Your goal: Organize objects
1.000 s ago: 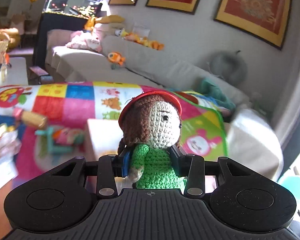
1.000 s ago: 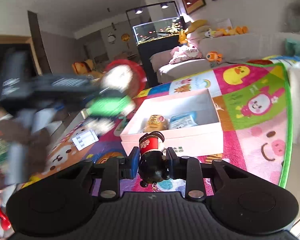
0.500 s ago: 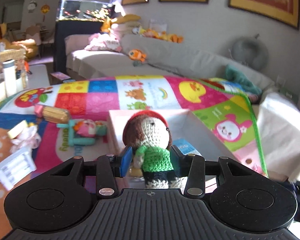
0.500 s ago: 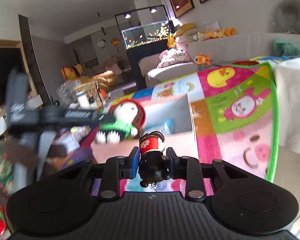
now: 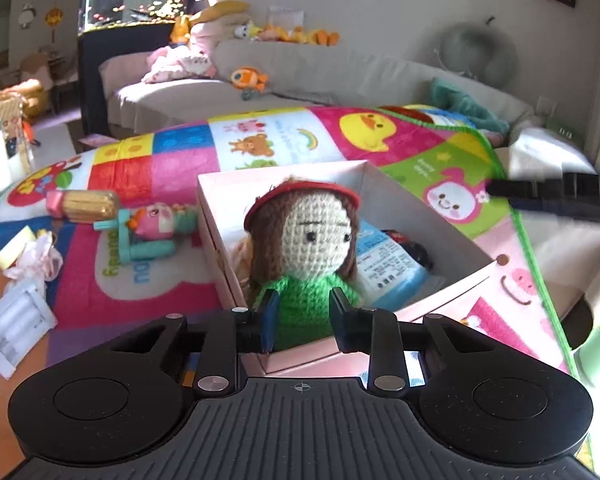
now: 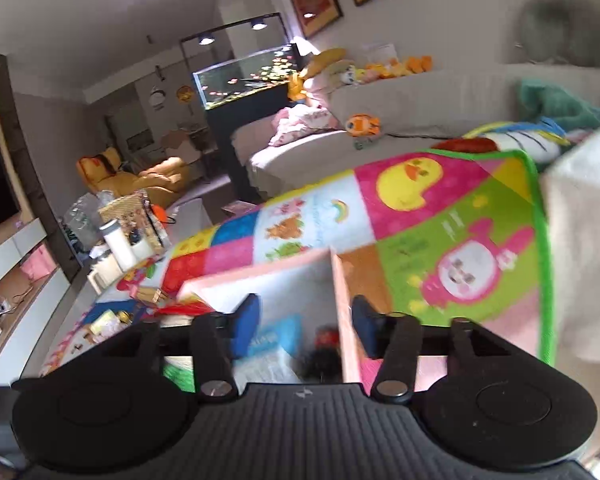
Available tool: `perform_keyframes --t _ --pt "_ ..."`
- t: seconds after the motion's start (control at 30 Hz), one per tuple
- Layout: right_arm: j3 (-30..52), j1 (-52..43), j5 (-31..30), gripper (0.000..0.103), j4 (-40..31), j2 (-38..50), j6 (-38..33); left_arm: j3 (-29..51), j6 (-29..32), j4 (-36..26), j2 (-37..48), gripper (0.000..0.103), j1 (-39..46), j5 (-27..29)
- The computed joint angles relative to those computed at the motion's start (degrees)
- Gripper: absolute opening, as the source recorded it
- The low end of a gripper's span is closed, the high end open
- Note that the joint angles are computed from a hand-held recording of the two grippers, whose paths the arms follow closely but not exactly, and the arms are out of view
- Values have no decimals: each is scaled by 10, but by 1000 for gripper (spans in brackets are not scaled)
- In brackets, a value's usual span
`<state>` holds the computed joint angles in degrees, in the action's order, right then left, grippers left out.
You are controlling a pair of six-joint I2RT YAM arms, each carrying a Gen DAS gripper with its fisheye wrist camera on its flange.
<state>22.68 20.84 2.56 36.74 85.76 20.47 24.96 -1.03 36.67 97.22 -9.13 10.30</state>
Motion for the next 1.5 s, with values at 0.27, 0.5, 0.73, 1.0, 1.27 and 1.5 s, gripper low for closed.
perform_keyframes --t 0.27,0.5,0.73,1.0,1.27,1.5 --pt "-97 109 80 64 46 1 -24 -135 45 14 -134 29 134 173" --pt "-64 242 79 103 93 106 36 -170 144 50 -138 29 316 206" --pt "15 313 77 103 75 201 71 -67 168 116 8 29 385 152" --pt "24 313 70 103 63 211 65 51 167 -12 63 30 350 153" --pt "48 311 73 103 12 202 80 -2 131 104 107 34 383 216" --pt "228 327 84 103 -258 183 -46 31 -19 175 206 32 491 289"
